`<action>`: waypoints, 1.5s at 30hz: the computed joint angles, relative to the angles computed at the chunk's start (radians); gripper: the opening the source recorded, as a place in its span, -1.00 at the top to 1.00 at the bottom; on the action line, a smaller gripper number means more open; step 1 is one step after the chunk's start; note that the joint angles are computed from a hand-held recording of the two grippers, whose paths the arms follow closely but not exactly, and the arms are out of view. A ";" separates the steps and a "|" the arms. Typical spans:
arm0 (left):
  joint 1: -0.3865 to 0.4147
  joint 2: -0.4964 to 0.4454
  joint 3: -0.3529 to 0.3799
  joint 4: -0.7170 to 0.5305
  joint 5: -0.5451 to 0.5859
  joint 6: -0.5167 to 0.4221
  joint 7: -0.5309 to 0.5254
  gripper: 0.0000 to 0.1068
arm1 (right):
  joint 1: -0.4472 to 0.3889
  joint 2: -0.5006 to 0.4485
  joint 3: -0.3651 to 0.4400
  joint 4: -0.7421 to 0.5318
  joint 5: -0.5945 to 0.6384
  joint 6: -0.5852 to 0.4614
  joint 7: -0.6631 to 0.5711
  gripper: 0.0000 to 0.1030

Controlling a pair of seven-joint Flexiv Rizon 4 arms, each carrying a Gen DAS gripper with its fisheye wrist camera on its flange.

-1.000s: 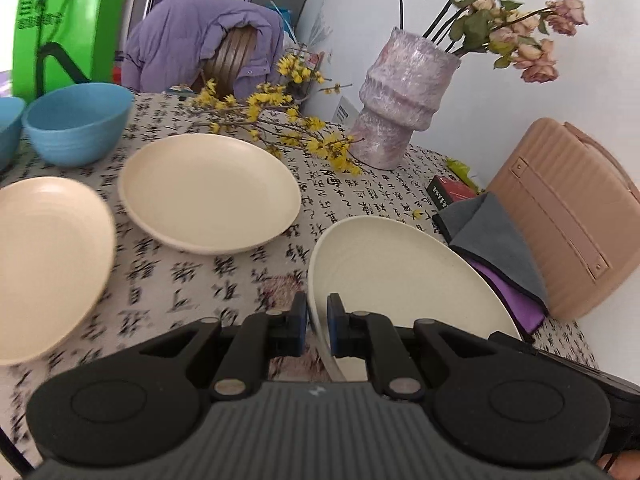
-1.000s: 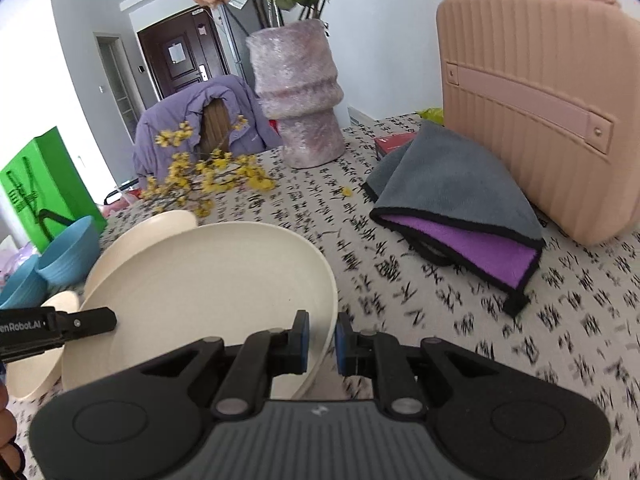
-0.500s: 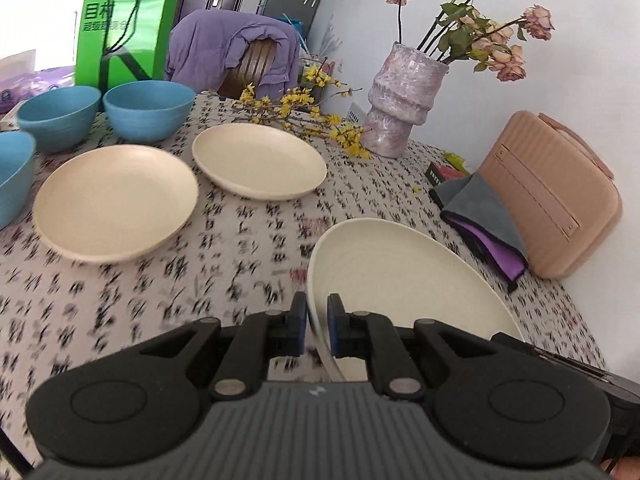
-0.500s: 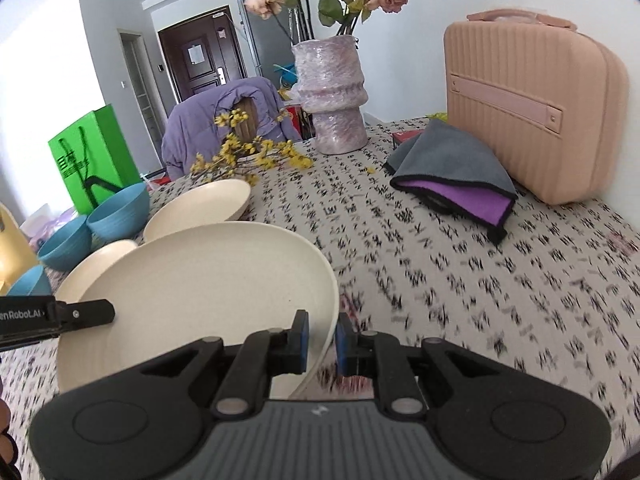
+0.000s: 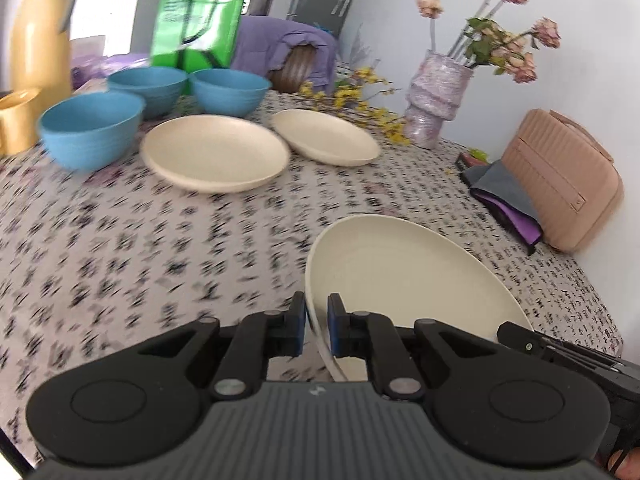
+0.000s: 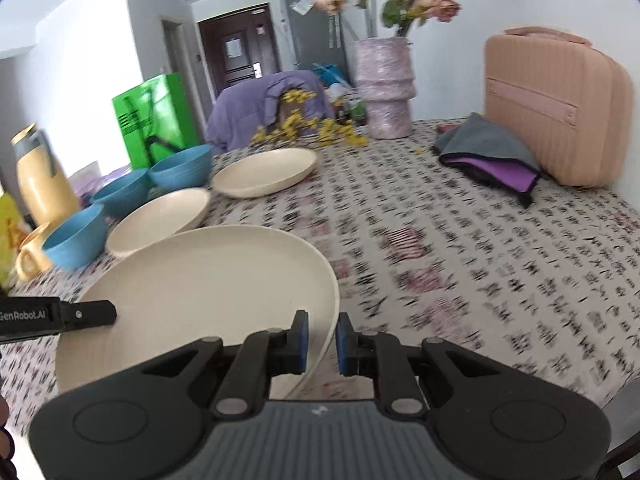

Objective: Organize plates and bowls
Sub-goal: 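Carry a plate toward blue bowls in the right tool while the left tool carries one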

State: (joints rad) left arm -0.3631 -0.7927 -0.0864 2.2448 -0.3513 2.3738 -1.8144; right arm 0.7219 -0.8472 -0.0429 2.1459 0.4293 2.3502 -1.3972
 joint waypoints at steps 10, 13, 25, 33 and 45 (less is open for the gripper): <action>0.034 0.016 0.047 0.156 -0.026 0.137 -0.066 0.80 | 0.101 -0.020 0.010 -0.056 -0.011 -0.035 -0.033 0.73; 0.052 0.020 0.060 0.194 -0.040 0.170 -0.071 0.80 | 0.149 -0.033 -0.006 -0.096 0.001 -0.068 -0.043 0.72; 0.230 0.005 0.106 0.299 0.069 0.285 -0.108 0.78 | 0.299 -0.078 -0.085 -0.247 -0.031 -0.217 -0.030 0.70; 0.345 -0.034 0.111 0.297 0.170 0.322 -0.111 0.77 | 0.376 -0.113 -0.155 -0.305 -0.058 -0.284 0.018 0.68; 0.452 -0.096 0.095 0.263 0.268 0.327 -0.115 0.76 | 0.420 -0.158 -0.212 -0.336 -0.124 -0.336 0.107 0.64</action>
State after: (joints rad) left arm 0.0891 -0.8885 0.0084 2.5080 -0.0832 2.7007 -1.9290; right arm 1.1420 -1.0053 -0.2553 1.8101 0.3048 2.0144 -1.2904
